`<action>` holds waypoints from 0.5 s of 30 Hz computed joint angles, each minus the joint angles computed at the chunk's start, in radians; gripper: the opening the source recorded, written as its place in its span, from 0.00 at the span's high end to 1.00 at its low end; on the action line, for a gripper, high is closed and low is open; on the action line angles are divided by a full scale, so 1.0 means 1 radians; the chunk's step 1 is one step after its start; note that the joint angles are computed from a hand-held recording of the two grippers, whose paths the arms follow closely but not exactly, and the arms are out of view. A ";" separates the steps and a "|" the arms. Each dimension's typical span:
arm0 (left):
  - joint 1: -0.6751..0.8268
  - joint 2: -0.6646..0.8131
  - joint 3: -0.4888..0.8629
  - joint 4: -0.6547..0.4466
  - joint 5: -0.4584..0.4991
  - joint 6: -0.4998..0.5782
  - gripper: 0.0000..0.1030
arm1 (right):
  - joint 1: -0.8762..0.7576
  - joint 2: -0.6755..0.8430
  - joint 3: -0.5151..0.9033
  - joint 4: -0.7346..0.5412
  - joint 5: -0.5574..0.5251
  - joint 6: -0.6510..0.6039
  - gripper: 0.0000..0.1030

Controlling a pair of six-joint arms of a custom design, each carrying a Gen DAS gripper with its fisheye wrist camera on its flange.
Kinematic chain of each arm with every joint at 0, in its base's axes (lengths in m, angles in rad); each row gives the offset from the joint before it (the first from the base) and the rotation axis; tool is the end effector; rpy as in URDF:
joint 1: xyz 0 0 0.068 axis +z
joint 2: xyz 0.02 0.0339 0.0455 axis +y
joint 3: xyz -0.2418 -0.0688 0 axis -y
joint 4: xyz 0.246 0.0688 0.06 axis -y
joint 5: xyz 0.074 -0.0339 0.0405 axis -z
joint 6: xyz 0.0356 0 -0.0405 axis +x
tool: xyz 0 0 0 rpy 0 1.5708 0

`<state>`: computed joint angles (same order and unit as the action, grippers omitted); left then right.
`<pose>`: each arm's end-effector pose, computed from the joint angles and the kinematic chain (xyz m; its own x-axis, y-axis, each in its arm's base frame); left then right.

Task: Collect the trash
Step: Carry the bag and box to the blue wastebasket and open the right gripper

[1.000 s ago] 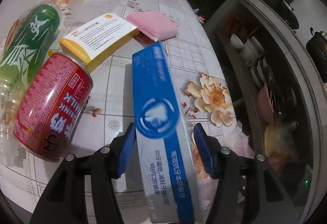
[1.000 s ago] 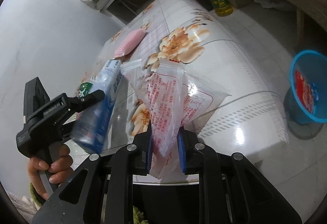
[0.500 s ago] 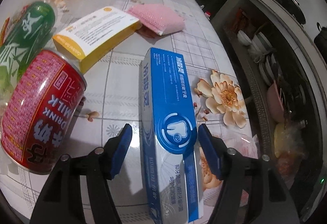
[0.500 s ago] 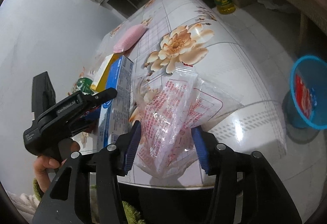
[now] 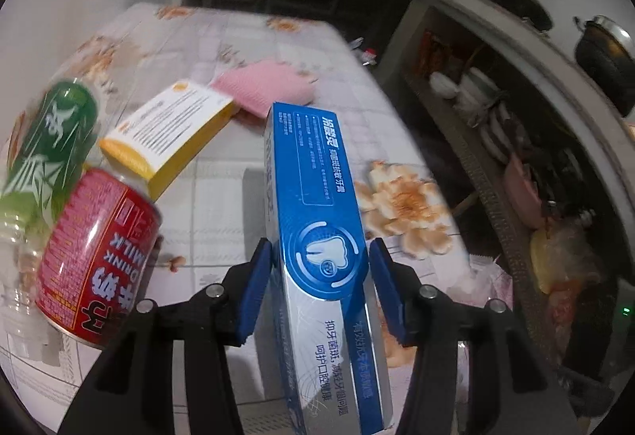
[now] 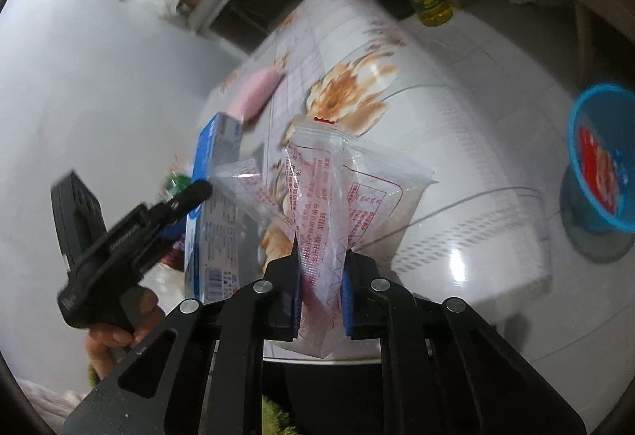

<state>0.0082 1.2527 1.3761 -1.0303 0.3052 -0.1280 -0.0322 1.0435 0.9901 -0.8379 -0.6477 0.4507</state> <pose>0.2477 -0.0087 0.3480 -0.8038 -0.1283 -0.5809 0.0753 0.9466 -0.3134 0.2121 0.0147 0.2896 -0.8537 0.3751 -0.3612 0.0207 0.7175 0.6962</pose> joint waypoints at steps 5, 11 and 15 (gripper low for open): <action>-0.084 0.022 0.092 -0.008 0.039 -0.007 0.52 | -0.266 -0.079 -0.019 -0.089 -0.133 -0.083 0.86; -0.318 0.248 0.338 -0.054 0.096 -0.043 0.52 | -0.830 -0.052 0.002 -0.328 -0.272 -0.377 0.86; -0.490 0.527 0.580 -0.137 0.100 -0.082 0.52 | -1.076 0.056 -0.019 -0.400 -0.268 -0.525 0.86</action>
